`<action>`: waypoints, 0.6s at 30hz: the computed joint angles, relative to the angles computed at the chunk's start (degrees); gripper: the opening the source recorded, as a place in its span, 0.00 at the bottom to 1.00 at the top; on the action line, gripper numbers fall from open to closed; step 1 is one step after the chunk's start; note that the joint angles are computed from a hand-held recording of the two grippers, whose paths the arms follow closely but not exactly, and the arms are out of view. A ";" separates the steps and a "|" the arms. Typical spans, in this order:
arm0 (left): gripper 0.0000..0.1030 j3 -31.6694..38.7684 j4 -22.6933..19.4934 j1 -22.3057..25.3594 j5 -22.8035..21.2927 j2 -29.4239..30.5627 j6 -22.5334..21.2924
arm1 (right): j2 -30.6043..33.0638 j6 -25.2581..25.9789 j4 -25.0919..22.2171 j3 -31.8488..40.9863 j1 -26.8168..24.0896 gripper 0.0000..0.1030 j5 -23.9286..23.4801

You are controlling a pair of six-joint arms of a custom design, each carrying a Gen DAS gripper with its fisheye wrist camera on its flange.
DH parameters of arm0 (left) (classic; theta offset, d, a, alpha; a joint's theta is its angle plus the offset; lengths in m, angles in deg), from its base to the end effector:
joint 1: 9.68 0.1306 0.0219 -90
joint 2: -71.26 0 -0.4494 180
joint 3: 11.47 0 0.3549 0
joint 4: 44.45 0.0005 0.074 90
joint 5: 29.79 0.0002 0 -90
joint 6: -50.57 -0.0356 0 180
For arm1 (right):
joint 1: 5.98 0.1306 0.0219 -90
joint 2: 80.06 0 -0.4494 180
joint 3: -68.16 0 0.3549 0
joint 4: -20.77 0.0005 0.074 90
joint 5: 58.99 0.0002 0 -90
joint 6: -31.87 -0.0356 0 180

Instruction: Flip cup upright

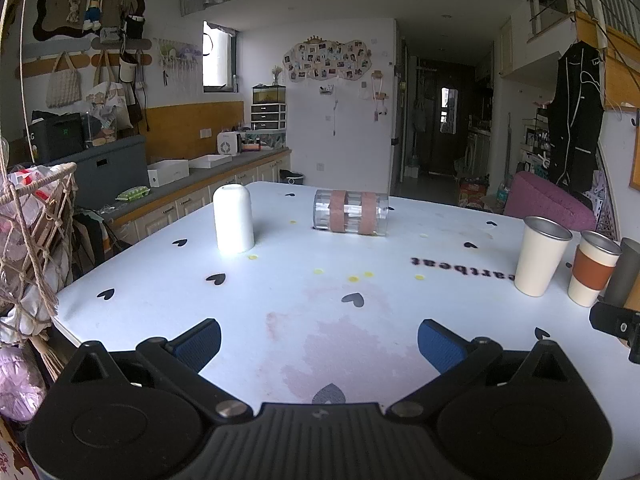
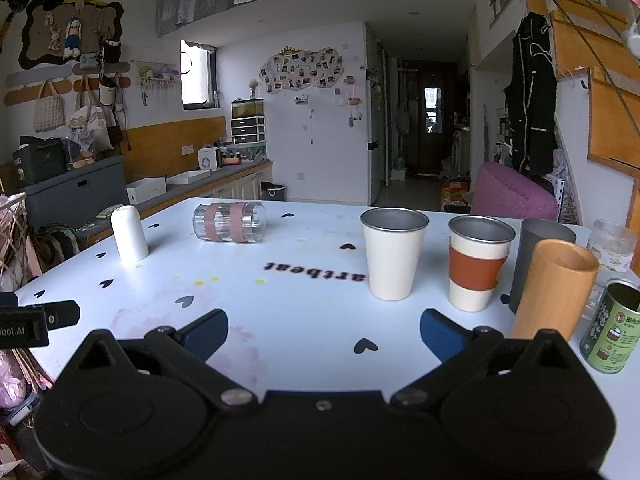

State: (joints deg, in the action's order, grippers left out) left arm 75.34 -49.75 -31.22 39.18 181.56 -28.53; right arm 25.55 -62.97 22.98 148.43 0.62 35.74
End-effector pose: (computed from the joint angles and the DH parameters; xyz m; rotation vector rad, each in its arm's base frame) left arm 0.5600 -0.2078 0.3588 -0.0336 2.0369 0.0263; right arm 0.5608 0.0614 0.3683 0.0235 1.9732 0.0487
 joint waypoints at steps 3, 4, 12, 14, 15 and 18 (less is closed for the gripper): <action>1.00 0.51 -0.29 0.15 0.14 0.22 -0.04 | 0.01 0.01 -0.02 0.02 -0.02 1.00 -0.08; 1.00 0.48 -0.19 0.12 0.10 0.28 -0.02 | 0.01 0.01 -0.02 0.02 -0.02 1.00 -0.08; 1.00 0.57 -0.44 0.17 0.19 0.20 0.02 | -0.02 0.04 -0.01 -0.01 -0.02 1.00 -0.09; 1.00 0.59 -0.48 0.17 0.21 0.20 0.05 | 0.01 0.00 -0.01 0.01 -0.01 1.00 -0.06; 1.00 0.60 -0.52 0.17 0.24 0.19 0.06 | 0.01 -0.01 -0.03 0.01 0.00 1.00 -0.05; 1.00 0.60 -0.50 0.18 0.25 0.19 0.06 | 0.01 0.06 -0.03 0.03 -0.03 1.00 -0.11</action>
